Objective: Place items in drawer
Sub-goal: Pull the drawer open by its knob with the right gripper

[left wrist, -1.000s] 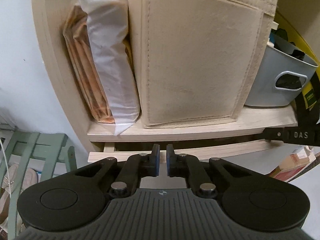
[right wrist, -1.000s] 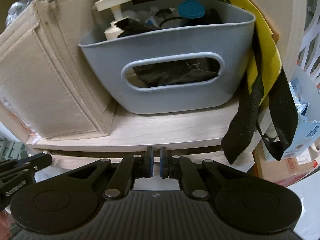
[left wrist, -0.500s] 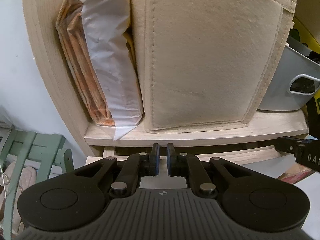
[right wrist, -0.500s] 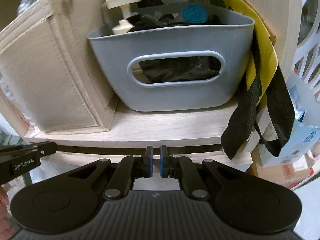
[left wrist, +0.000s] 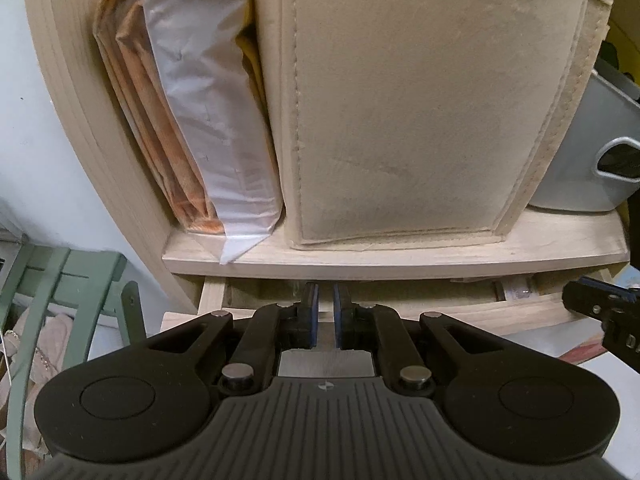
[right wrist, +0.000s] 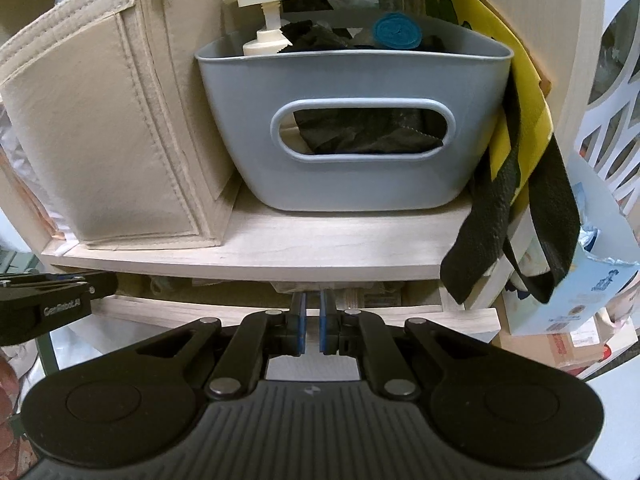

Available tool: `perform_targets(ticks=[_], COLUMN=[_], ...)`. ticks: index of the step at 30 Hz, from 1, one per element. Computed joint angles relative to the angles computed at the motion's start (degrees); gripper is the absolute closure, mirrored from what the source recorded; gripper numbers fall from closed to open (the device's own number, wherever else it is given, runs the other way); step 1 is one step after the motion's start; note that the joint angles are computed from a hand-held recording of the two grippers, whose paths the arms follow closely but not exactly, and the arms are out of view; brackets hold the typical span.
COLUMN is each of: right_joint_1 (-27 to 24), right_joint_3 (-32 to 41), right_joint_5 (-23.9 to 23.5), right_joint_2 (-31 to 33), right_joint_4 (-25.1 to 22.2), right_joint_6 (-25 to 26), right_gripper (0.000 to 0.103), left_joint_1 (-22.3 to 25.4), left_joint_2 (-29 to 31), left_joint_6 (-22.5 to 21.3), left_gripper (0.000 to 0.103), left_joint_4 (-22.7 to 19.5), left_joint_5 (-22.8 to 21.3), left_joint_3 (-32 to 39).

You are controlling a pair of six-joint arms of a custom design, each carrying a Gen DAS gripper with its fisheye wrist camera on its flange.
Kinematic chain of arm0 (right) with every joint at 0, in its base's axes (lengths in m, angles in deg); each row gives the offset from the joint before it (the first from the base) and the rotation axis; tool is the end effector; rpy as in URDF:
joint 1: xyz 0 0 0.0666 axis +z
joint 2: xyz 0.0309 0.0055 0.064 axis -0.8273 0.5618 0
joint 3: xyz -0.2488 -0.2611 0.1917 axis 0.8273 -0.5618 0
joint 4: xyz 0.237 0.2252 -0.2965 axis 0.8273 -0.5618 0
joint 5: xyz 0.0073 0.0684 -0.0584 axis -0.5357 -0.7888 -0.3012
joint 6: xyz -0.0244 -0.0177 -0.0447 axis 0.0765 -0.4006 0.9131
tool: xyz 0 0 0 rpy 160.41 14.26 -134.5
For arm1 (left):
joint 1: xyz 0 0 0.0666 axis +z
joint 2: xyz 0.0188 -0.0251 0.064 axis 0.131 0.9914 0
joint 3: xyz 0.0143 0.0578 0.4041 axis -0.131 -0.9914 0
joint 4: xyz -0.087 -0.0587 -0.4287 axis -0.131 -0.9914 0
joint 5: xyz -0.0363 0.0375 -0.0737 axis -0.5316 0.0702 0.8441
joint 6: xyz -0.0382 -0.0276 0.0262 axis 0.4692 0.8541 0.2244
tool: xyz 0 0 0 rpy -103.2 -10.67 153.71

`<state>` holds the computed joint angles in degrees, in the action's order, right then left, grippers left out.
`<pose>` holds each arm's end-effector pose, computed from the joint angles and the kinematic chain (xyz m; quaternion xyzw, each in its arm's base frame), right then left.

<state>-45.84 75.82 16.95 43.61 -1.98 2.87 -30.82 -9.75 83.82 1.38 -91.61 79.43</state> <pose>0.3998 0.0697 0.3604 -0.0185 0.9142 0.0602 0.4003 0.3586 -0.2641 0.3563 -0.0354 0.9352 0.0110 0.3522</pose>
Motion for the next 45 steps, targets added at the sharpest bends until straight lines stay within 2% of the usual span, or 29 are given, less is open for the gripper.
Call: perform_targets(ticks=[8,13,22,26,31,33,38,42,45], right_joint_1=[1.0,1.1,3.4,4.8,6.2,5.9,4.5,2.7,3.0], right_joint_3=[-1.1,-2.3,-5.3,-6.7,-7.9,-8.5,-8.4,-9.0,-10.0], right_joint_5=[1.1,1.2,2.5,3.6,5.2,4.8,4.5,1.4,2.1], right_joint_2=[-1.3,-3.0,-6.8,-8.8,-10.8,-11.3,-10.9,-11.3,-12.7], right_joint_4=[-1.5,-2.6,-4.4,-5.1,-6.4,-5.5,-5.3,-7.3,-8.0], right_joint_6=[0.4,0.6,1.9,1.4,1.0,1.8,2.0,-1.7,-1.1], right_gripper=[0.095,0.091,0.072,0.062,0.064,0.078,0.078,0.078,0.077], left_joint_1=[-2.1,-1.6,-5.5,-6.0,-7.7,-8.6,-10.9,-12.3,-13.4], left_joint_2=[-0.2,-2.2,-4.5,-6.2,-8.9,-9.5,-10.7,-11.7,-12.5], left_joint_6=[-0.2,-2.7,-4.3,-4.9,-4.5,-3.5,-1.8,-1.4,-0.9], left_gripper=[0.094,0.094,0.094,0.094,0.094,0.094,0.094,0.094,0.094], left_joint_4=[-0.5,-0.5,-2.6,-2.6,-2.1,-2.8,-4.9,-6.4,-7.5], left_joint_5=[-2.0,-1.4,-6.2,-6.8,-8.0,-8.3,-9.3,-9.4,-9.5], left_joint_3=[-0.5,-2.1,-3.0,-4.7,-8.0,-8.3,-8.7,-9.0,-9.4])
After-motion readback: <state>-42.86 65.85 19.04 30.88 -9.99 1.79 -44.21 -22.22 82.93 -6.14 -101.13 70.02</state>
